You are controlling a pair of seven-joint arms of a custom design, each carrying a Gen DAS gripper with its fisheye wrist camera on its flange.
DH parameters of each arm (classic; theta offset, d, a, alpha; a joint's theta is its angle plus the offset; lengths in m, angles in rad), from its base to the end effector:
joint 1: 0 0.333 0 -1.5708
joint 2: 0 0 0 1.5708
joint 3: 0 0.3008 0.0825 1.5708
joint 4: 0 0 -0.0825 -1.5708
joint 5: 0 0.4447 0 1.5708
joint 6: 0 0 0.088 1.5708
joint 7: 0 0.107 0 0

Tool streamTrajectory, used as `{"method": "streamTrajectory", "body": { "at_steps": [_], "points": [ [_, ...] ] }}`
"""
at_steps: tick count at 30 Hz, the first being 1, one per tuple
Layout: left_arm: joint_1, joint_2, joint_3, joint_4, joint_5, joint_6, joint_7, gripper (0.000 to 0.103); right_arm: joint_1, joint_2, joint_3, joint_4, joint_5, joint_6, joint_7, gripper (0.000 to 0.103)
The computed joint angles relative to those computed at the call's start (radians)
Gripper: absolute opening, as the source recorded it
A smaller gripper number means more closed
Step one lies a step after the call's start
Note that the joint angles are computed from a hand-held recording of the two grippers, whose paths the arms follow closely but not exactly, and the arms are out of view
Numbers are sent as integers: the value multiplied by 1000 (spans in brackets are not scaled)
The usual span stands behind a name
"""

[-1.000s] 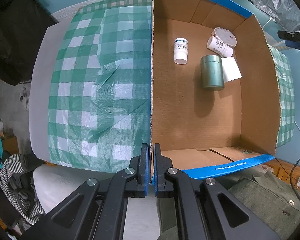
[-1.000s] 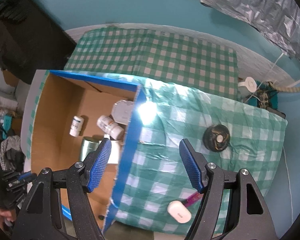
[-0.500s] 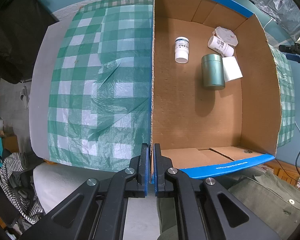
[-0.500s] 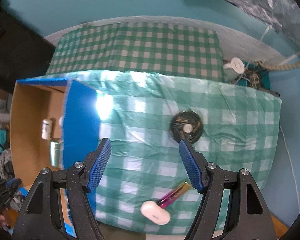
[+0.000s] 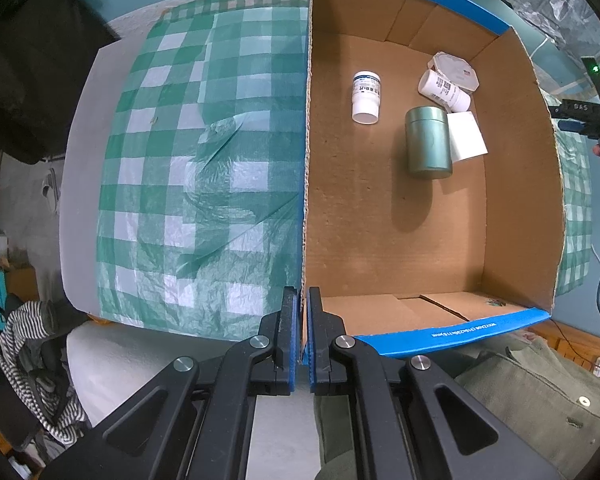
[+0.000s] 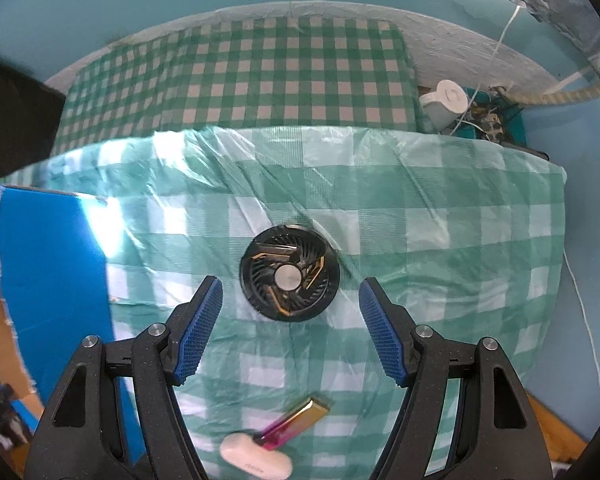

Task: Organize rigid objects
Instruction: 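Move the right tool back over the black round fan, then close the right tool on the black round fan and lift it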

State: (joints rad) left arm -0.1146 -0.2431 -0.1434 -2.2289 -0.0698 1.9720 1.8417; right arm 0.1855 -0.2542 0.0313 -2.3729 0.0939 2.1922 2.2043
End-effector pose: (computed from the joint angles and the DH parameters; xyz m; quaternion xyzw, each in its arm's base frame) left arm 0.5156 -0.1419 0.4315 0.5115 -0.8591 0.0051 0.0160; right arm 0.5096 0.1155 0.3835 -0.5226 0.8510 0.0200 0.0468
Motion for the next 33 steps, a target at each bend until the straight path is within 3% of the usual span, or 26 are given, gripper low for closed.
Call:
{"method": "streamTrajectory", "body": {
  "at_steps": [19,22,33],
  "points": [
    [3,1,2,-1,4,-5,-14,4,4,46,10,-25,-49,63,42,71],
    [2,0,1,-1,5,-5,-14,4,6,35,14,-36,-68,81,40,62],
    [1,-5,1,-7,3,-1,-11,4,21,10,15,-42,-48,62,24,62]
  ]
}}
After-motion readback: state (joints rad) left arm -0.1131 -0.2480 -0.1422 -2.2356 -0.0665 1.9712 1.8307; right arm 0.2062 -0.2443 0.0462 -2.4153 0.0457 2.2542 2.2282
